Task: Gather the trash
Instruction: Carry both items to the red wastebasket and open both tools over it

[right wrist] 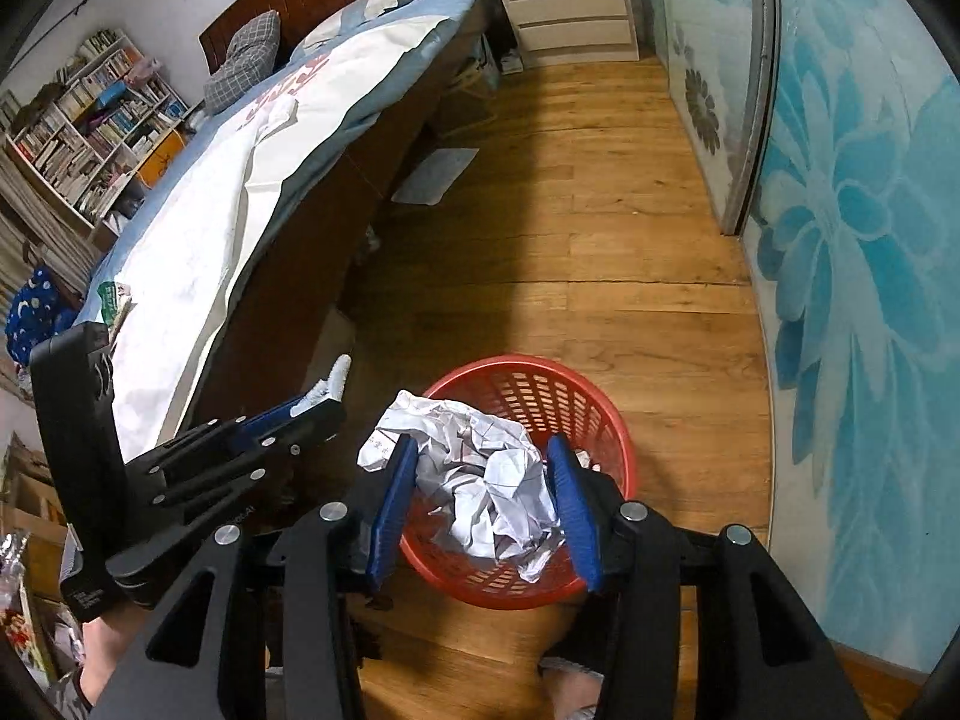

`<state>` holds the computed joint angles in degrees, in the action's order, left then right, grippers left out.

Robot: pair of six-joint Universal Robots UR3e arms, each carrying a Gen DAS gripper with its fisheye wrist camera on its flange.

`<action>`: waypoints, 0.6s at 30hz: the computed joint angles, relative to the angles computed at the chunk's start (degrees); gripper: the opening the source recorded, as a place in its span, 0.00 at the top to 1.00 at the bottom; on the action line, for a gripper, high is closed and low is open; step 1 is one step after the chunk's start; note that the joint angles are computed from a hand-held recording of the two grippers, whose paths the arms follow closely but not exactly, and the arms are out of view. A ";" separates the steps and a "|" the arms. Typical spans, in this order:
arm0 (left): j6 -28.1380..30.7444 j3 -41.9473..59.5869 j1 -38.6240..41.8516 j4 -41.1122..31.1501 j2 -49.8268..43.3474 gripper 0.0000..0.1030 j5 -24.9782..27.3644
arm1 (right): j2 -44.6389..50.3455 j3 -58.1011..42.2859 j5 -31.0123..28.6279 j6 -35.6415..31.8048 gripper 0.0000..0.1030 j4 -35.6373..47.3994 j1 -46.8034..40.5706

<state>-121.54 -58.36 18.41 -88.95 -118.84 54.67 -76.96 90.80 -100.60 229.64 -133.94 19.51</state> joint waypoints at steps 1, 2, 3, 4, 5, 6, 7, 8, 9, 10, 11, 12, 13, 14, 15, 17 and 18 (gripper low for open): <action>-0.11 -1.22 0.14 0.36 1.03 0.75 -0.25 | 0.57 -0.77 -0.38 0.05 0.55 0.24 0.39; -0.19 -1.68 0.21 0.20 1.74 0.75 -0.52 | 0.29 -0.51 -0.05 -0.51 0.55 0.03 -0.30; 0.17 -1.59 0.46 -0.25 1.89 0.74 -0.70 | 0.24 -0.64 -0.04 -0.55 0.55 0.02 -0.47; -0.18 -1.59 0.02 -0.06 1.99 0.73 -0.73 | 0.42 -1.00 0.05 -0.40 0.55 0.07 -0.38; -0.14 -2.04 -0.23 0.36 2.29 0.71 -0.55 | 0.50 -0.90 0.29 -0.33 0.53 -0.28 -0.43; -0.11 -2.75 -0.54 1.28 2.71 0.60 -0.18 | 0.47 -0.42 0.46 -0.22 0.50 -1.01 -0.51; 0.12 -3.37 -0.60 1.76 3.15 0.49 -0.06 | 0.50 -0.35 0.55 -0.09 0.43 -1.57 -0.49; 0.22 -3.56 -0.39 1.53 3.41 0.31 -0.33 | 0.59 -0.76 0.10 0.07 0.32 -1.40 -0.25; 0.17 -3.32 -0.02 0.83 3.55 0.24 -0.90 | 0.72 -1.24 -0.79 0.39 0.28 -1.08 0.07; 0.00 -2.95 0.13 0.45 3.49 0.24 -1.06 | 0.80 -1.97 -2.88 1.18 0.24 -1.05 0.95; -0.16 -2.43 0.12 0.22 3.37 0.24 -0.72 | 0.70 -2.11 -3.60 1.30 0.23 -1.29 1.24; -0.13 -1.95 0.21 -0.07 3.25 0.24 -0.50 | 0.69 -2.43 -4.39 1.45 0.23 -1.39 1.55; 0.20 -1.72 0.57 -0.53 3.41 0.24 -0.70 | 0.75 -2.75 -5.02 1.62 0.23 -1.69 1.81; 0.28 -1.81 0.97 -0.58 3.71 0.24 -0.97 | 0.86 -3.06 -5.61 2.03 0.23 -2.02 2.09; 0.41 -1.52 1.46 -1.06 3.91 0.24 -1.24 | 0.84 -3.20 -6.03 2.37 0.23 -2.21 2.22; 1.24 -0.55 3.02 -2.68 4.45 0.24 -2.21 | 1.51 -4.51 -6.41 2.65 0.23 -2.34 2.67; 2.19 0.28 4.24 -4.04 4.86 0.24 -2.80 | 1.89 -5.06 -6.10 2.41 0.23 -2.46 2.67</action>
<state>-119.35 -58.07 22.64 -92.99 -113.98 51.87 -75.07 85.73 -106.70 232.05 -136.40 22.18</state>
